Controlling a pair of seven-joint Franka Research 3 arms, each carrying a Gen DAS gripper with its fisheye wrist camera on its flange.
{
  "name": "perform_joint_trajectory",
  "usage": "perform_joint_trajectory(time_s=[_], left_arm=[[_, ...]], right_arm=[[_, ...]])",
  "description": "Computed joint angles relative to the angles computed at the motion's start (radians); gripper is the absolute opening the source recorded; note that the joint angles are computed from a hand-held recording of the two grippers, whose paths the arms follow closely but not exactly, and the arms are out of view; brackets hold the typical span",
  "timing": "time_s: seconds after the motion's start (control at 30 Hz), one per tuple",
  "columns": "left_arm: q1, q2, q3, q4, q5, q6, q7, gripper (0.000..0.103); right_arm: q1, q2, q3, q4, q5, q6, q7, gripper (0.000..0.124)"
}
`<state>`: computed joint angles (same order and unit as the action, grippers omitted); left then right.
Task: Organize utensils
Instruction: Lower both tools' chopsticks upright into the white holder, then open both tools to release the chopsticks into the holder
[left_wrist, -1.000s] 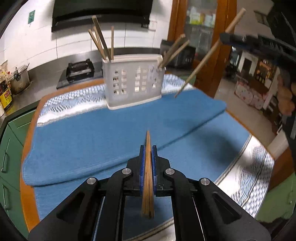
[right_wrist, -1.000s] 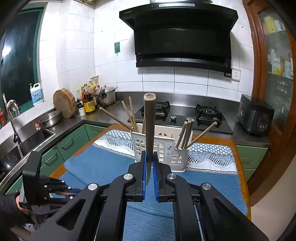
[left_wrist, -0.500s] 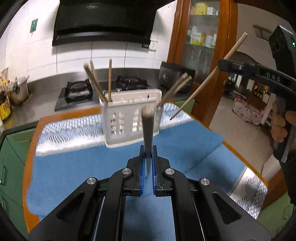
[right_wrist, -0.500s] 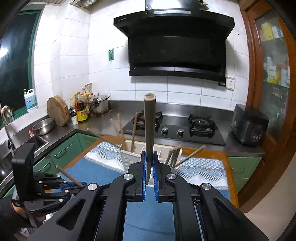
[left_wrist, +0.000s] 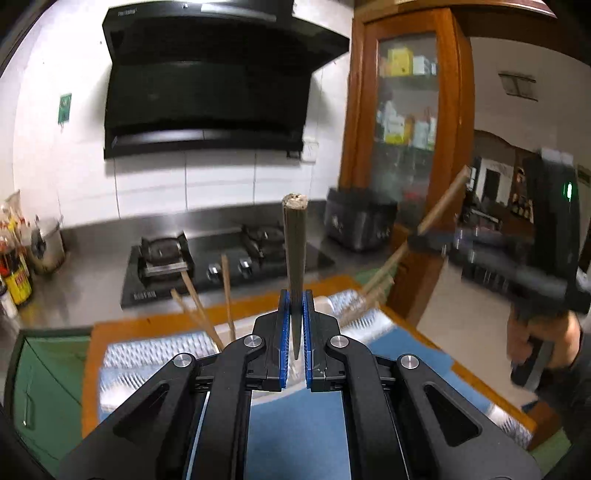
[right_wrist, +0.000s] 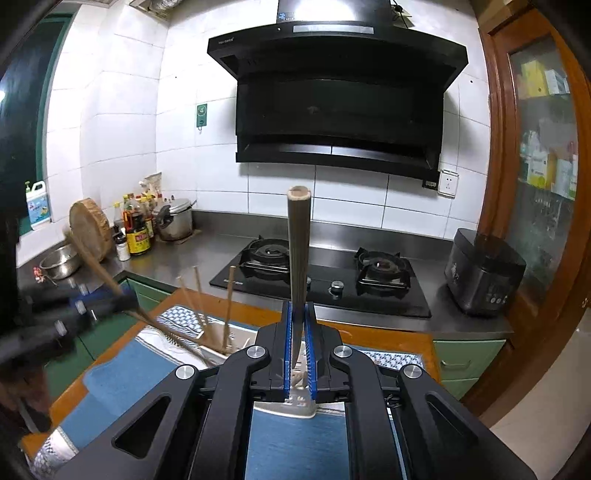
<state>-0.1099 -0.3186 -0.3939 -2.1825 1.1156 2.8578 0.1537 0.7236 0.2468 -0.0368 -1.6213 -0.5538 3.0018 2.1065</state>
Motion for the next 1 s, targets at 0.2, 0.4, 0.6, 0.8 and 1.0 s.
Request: perform_joint_trajectory(time_s=[0.2, 0.4, 0.6, 0.8, 1.0], left_arm=[[0.004, 0.082, 0.012, 0.092, 0.026, -0.083, 0.005, 0.005], [-0.055, 0.175, 0.065, 0.144, -0.049, -0.145, 0.099, 0.005], [-0.091, 0.223, 0.105, 0.169, -0.111, -0.169, 0.149, 0.007], [-0.104, 0.238, 0.12, 0.175, -0.09, -0.159, 0.124, 0.007], [-0.109, 0.2, 0.111, 0.154, -0.04, -0.161, 0.071, 0.026]], right_arm=[[-0.018, 0.088, 0.016, 0.096, 0.085, -0.05, -0.088, 0.007], [-0.017, 0.148, 0.013, 0.15, 0.177, -0.091, -0.169, 0.007], [-0.005, 0.201, 0.009, 0.211, 0.225, -0.149, -0.218, 0.007], [0.002, 0.231, 0.0, 0.247, 0.249, -0.171, -0.24, 0.007], [0.015, 0.188, -0.023, 0.183, 0.243, -0.108, -0.222, 0.017]])
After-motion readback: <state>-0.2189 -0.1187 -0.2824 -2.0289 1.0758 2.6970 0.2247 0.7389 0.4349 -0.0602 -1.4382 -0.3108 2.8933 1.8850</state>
